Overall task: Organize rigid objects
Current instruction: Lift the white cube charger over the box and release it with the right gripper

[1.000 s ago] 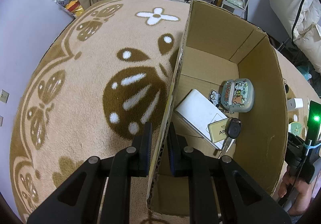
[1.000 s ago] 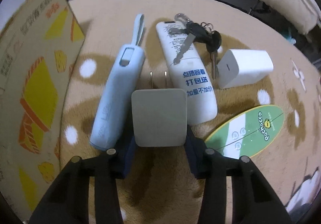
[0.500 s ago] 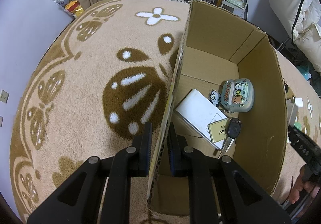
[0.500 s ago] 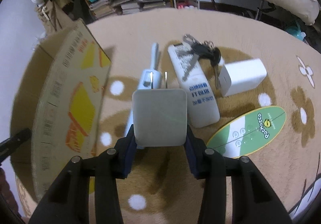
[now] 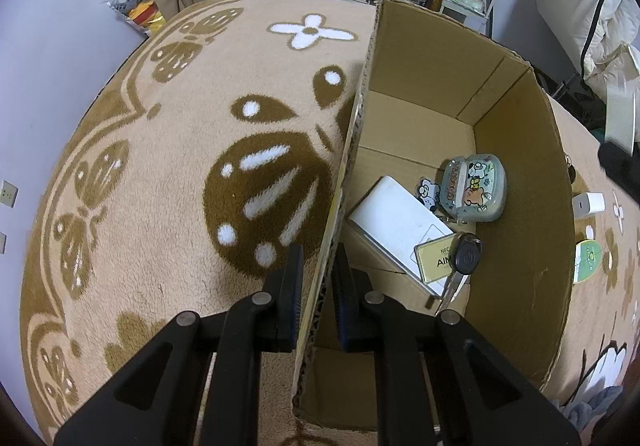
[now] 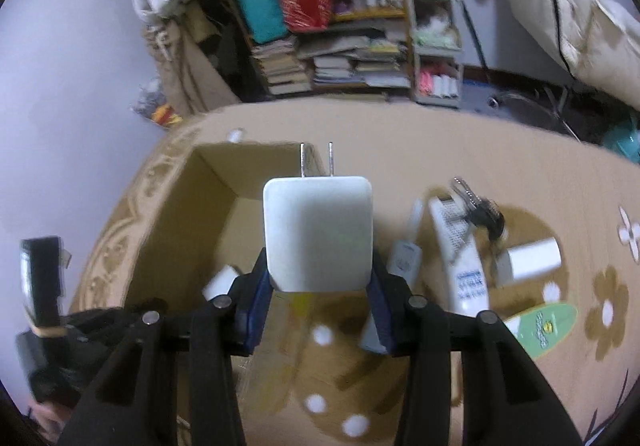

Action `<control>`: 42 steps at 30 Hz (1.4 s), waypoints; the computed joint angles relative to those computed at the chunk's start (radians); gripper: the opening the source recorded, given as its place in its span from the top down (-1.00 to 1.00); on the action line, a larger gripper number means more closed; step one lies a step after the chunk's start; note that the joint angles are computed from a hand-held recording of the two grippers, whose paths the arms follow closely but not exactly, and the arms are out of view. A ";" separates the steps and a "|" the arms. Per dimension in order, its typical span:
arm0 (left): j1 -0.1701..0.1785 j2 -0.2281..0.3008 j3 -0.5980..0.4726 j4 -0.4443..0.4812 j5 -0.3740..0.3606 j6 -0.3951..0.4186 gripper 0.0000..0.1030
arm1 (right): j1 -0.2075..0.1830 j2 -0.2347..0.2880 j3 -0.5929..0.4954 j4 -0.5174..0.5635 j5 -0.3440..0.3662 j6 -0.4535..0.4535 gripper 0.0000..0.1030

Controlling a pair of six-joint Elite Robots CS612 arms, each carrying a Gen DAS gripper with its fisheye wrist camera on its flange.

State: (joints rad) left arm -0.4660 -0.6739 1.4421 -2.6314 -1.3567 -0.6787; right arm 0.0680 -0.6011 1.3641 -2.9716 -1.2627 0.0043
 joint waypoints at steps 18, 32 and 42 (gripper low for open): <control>0.001 0.004 -0.001 -0.006 -0.003 0.002 0.76 | 0.047 0.036 -0.077 0.100 0.052 -0.112 0.08; 0.002 0.004 -0.003 -0.007 -0.001 0.003 0.76 | 0.063 0.041 -0.081 0.137 -0.002 -0.152 0.08; -0.002 0.003 -0.003 -0.003 0.021 0.008 0.76 | 0.060 0.033 -0.067 0.094 -0.016 -0.135 0.08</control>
State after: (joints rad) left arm -0.4682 -0.6712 1.4392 -2.6343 -1.3354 -0.6709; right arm 0.1278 -0.5681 1.2968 -2.8776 -1.2783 -0.1303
